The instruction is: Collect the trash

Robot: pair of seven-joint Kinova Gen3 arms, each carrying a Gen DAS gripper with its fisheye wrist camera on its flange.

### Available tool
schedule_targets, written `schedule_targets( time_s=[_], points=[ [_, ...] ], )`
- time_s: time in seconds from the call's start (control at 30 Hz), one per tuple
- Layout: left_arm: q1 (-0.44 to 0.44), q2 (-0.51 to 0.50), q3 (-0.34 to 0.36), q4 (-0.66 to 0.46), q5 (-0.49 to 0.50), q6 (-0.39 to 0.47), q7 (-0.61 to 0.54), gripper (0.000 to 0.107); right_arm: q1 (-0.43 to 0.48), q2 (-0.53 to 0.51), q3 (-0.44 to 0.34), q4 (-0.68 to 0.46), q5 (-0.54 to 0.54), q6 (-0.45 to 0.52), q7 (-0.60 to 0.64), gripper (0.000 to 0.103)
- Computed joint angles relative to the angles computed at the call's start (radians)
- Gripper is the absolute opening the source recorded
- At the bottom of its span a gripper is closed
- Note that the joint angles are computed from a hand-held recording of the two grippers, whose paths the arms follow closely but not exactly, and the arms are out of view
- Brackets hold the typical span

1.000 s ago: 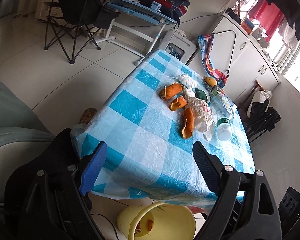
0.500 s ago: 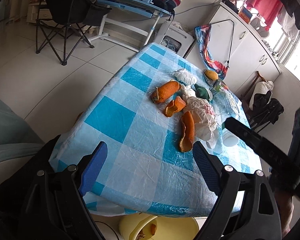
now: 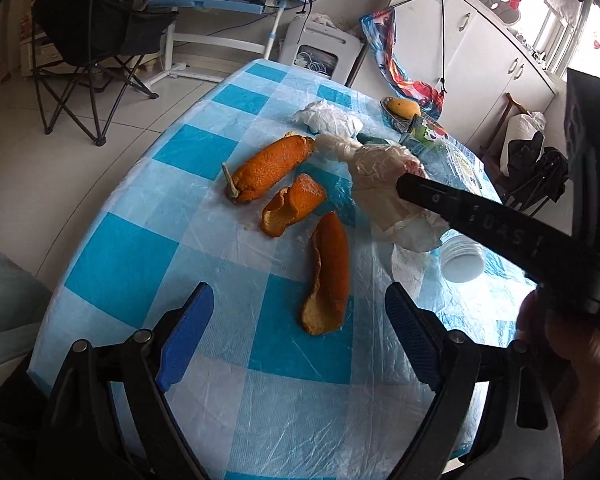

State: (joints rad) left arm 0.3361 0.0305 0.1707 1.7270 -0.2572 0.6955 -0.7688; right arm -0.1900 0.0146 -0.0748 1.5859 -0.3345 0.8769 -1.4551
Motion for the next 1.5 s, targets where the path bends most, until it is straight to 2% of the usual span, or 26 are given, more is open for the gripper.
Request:
schedule_targets(
  time_s=[0.07,0.13,0.17,0.2,0.27,0.33,0.4,0.47,0.53,0.63,0.87,1.03,1.1,1.13,1.17,1.2,1.23,1.3,1.33,1.4,1.47,1.5],
  points=[
    [0.001,0.033,0.022,-0.033,-0.049,0.021,0.027,0.081,0.023,-0.032,0.020,0.017,-0.079,-0.008,0.062,0.014],
    [0.031,0.057,0.002,-0.064,-0.072,0.043,0.033,0.072,0.023,-0.050,0.061,0.018,-0.160,0.010,0.121,0.014],
    [0.046,0.066,-0.011,-0.074,-0.076,0.048,0.026,0.060,0.048,-0.059,0.054,0.019,-0.194,0.022,0.149,0.014],
    [0.063,0.073,-0.031,-0.085,-0.065,0.052,0.003,0.042,0.054,-0.069,0.064,0.022,-0.224,0.037,0.170,0.014],
    [0.052,0.077,-0.038,-0.089,0.002,0.038,-0.072,0.018,0.066,-0.088,0.082,0.032,-0.271,0.060,0.199,0.014],
    [0.034,0.055,-0.055,-0.069,0.084,0.014,-0.144,0.016,0.073,-0.114,0.096,0.050,-0.291,0.073,0.211,0.014],
    [-0.033,0.010,-0.016,-0.015,0.165,-0.044,-0.204,0.015,0.077,-0.143,0.112,0.070,-0.310,0.094,0.222,0.014],
    [-0.049,-0.043,-0.025,0.033,0.240,-0.076,-0.265,0.015,0.075,-0.181,0.122,0.094,-0.313,0.118,0.222,0.014],
    [-0.063,-0.100,-0.035,0.080,0.319,-0.089,-0.324,0.015,0.068,-0.226,0.128,0.123,-0.305,0.143,0.216,0.014],
    [-0.074,-0.182,-0.045,0.138,0.387,-0.080,-0.367,0.015,0.046,-0.295,0.129,0.158,-0.269,0.191,0.201,0.014],
    [-0.057,-0.345,-0.007,0.238,0.465,-0.026,-0.387,0.015,-0.016,-0.414,0.097,0.223,-0.154,0.340,0.125,0.015],
    [-0.023,-0.334,0.056,0.255,0.481,0.025,-0.371,0.015,-0.019,-0.440,0.063,0.288,-0.087,0.400,0.047,0.017],
    [-0.002,-0.304,0.083,0.247,0.477,0.055,-0.367,0.016,-0.012,-0.442,0.050,0.307,-0.062,0.422,0.008,0.023],
    [0.005,-0.288,0.095,0.239,0.469,0.078,-0.361,0.016,-0.002,-0.451,0.044,0.311,-0.047,0.420,-0.018,0.033],
    [0.006,-0.277,0.113,0.236,0.450,0.092,-0.342,0.017,0.005,-0.463,0.051,0.313,-0.042,0.414,-0.035,0.035],
    [0.008,-0.273,0.122,0.235,0.433,0.105,-0.325,0.023,0.011,-0.476,0.063,0.314,-0.043,0.407,-0.049,0.038],
    [0.008,-0.274,0.129,0.235,0.418,0.117,-0.305,0.028,0.021,-0.494,0.069,0.315,-0.038,0.399,-0.068,0.045],
    [-0.003,-0.306,0.134,0.243,0.383,0.116,-0.255,0.049,0.038,-0.530,0.076,0.323,-0.024,0.374,-0.103,0.056],
    [-0.011,-0.332,0.139,0.251,0.356,0.105,-0.219,0.054,0.041,-0.548,0.085,0.334,-0.023,0.355,-0.113,0.059],
    [-0.083,-0.385,0.200,0.257,0.289,0.097,-0.140,0.076,0.056,-0.576,0.093,0.355,-0.018,0.324,-0.148,0.063],
    [-0.166,-0.434,0.271,0.266,0.219,0.097,-0.058,0.085,0.086,-0.594,0.082,0.373,-0.008,0.293,-0.213,0.067],
    [-0.184,-0.446,0.284,0.270,0.190,0.099,-0.027,0.086,0.096,-0.596,0.082,0.383,-0.007,0.276,-0.244,0.069]
  ],
)
